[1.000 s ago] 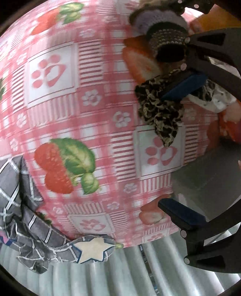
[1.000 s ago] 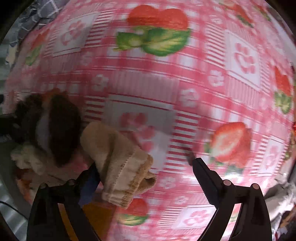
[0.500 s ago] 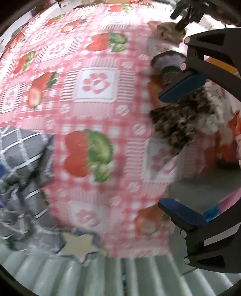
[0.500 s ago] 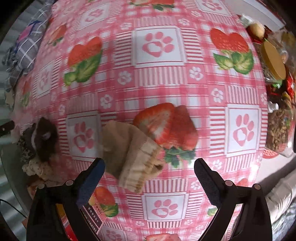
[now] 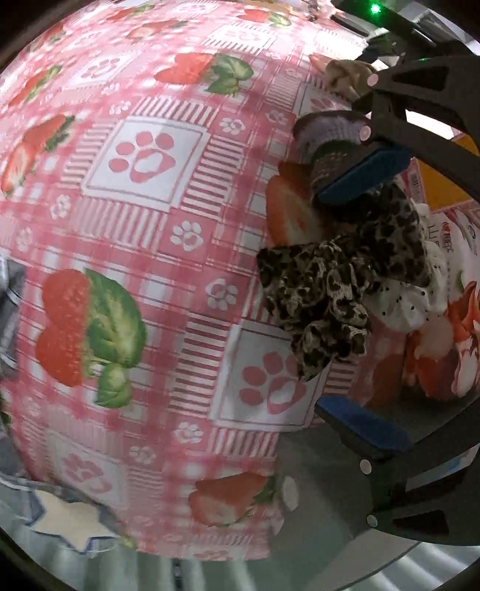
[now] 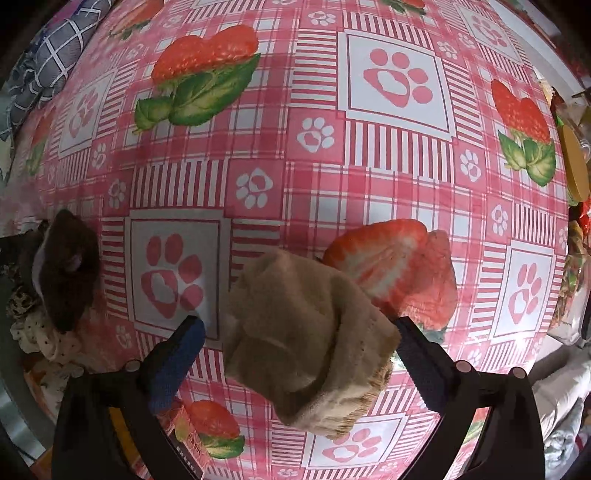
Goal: Organize soft objects
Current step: 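Grasp the leopard-print scrunchie with the left gripper while the right gripper grasps the beige sock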
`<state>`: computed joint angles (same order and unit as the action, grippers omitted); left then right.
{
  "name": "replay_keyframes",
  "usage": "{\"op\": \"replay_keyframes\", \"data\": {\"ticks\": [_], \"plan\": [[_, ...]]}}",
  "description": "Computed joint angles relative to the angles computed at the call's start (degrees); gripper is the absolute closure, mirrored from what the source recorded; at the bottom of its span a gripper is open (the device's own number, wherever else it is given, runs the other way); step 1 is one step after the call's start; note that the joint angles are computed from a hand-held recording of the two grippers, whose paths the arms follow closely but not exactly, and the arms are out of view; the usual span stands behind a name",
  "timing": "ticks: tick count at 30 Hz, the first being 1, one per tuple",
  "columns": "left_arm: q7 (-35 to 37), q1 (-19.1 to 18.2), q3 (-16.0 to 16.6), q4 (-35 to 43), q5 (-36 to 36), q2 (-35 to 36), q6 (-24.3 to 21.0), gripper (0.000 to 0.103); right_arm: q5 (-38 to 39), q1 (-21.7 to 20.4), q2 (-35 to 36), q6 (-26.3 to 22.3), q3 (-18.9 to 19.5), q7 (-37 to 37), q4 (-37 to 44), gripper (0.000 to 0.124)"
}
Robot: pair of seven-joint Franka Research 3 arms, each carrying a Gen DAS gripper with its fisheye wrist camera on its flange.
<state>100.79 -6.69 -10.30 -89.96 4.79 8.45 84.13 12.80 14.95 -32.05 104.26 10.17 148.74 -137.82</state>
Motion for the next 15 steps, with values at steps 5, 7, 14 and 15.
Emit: {"op": "replay_keyframes", "data": {"ticks": [5,7,14,15], "plan": [[-4.5,1.6,1.0,0.0,-3.4,1.7,-3.8,0.003,-0.5,0.5,1.8,2.8,0.8,0.6,-0.3,0.021],[-5.7,2.1,1.1,-0.2,-4.2,2.0,-4.8,0.004,-0.7,0.8,1.4,2.9,0.8,0.5,-0.6,0.021],[-5.6,3.9,1.3,-5.6,-5.6,-0.4,-3.2,0.021,-1.5,0.9,-1.0,2.6,0.3,-1.0,-2.7,0.021],[-4.1,3.7,1.1,-6.0,-5.2,-1.2,-2.3,0.026,-1.3,0.9,-0.9,2.4,0.4,-1.1,-2.6,0.021]]}}
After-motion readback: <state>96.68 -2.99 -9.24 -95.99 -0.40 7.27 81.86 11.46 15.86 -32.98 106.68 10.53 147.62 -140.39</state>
